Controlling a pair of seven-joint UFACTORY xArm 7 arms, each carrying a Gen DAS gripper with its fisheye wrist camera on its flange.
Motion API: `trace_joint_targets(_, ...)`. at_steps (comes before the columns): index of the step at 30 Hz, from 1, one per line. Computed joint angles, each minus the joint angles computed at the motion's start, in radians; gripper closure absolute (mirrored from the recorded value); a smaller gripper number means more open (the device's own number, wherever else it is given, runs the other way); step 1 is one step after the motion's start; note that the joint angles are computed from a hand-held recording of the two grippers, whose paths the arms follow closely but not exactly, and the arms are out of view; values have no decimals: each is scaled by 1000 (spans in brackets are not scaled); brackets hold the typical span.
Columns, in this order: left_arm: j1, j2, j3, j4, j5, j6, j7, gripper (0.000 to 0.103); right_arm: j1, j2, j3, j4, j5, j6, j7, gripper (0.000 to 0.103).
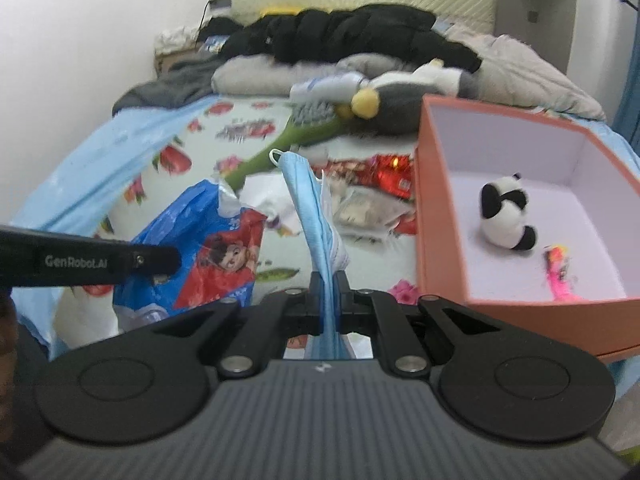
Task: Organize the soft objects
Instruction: 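Carry the mask with the right tool while the left carries the bag over the pink box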
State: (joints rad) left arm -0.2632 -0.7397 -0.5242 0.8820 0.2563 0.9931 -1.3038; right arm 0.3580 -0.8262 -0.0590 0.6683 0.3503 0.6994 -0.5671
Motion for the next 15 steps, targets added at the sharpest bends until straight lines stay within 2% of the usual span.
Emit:
trace_joint_targets(10, 59, 0, -66, 158, 47, 72, -12, 94, -3, -52, -31, 77, 25, 47, 19, 95)
trace_joint_targets(15, 85, 20, -88, 216, 51, 61, -13, 94, -8, -69, -51, 108, 35, 72, 18, 95)
